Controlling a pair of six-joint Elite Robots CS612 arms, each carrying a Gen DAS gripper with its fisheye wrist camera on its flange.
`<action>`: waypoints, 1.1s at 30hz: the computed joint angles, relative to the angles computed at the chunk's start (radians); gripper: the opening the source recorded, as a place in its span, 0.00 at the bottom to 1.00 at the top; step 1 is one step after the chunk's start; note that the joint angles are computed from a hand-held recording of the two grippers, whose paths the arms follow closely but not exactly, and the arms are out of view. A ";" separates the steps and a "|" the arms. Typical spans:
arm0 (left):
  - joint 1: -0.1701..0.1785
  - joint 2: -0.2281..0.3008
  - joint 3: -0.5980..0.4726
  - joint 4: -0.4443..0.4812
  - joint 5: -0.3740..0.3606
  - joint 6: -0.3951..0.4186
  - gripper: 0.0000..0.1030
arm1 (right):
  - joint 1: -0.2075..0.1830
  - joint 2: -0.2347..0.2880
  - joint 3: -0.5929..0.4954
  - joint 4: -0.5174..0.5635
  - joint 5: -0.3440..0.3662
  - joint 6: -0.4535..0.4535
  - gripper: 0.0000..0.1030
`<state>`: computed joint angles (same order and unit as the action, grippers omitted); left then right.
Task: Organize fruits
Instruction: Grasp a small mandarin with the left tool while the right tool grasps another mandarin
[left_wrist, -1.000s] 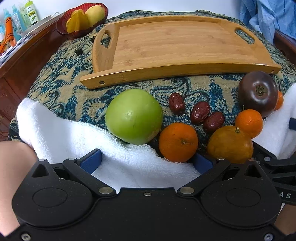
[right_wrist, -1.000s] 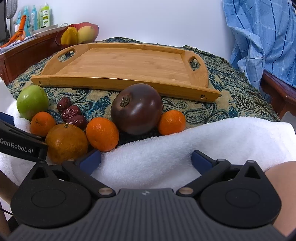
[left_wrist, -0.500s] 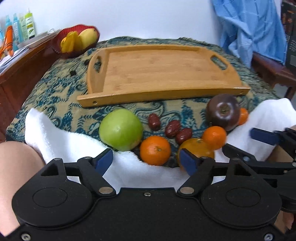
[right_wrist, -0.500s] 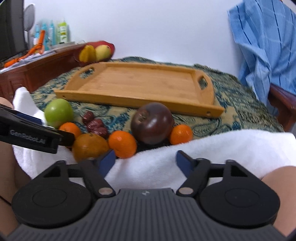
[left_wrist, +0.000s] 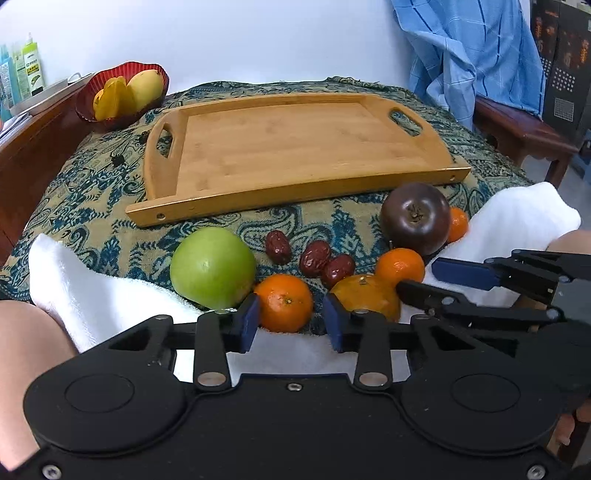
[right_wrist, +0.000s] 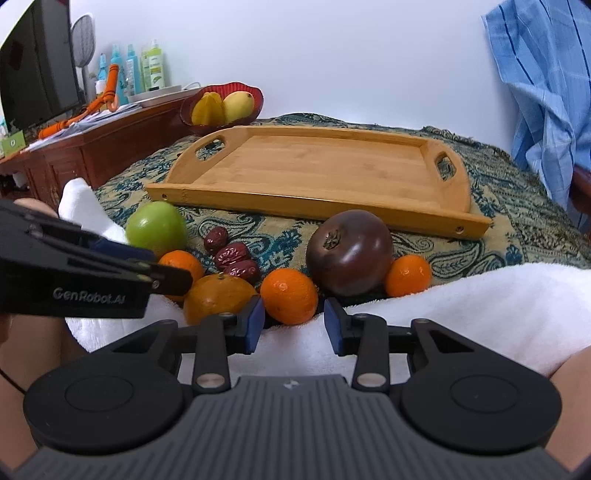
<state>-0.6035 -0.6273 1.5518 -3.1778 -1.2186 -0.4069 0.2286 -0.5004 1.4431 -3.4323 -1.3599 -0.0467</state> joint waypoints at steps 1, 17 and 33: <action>0.001 0.002 -0.002 0.003 0.001 -0.006 0.34 | -0.001 0.002 -0.005 0.006 0.004 0.012 0.44; 0.011 0.029 -0.023 -0.022 -0.003 -0.054 0.36 | -0.011 0.025 -0.046 0.023 0.062 0.094 0.35; -0.010 0.011 -0.005 -0.071 0.055 -0.032 0.35 | -0.006 0.000 0.018 -0.119 -0.001 0.129 0.33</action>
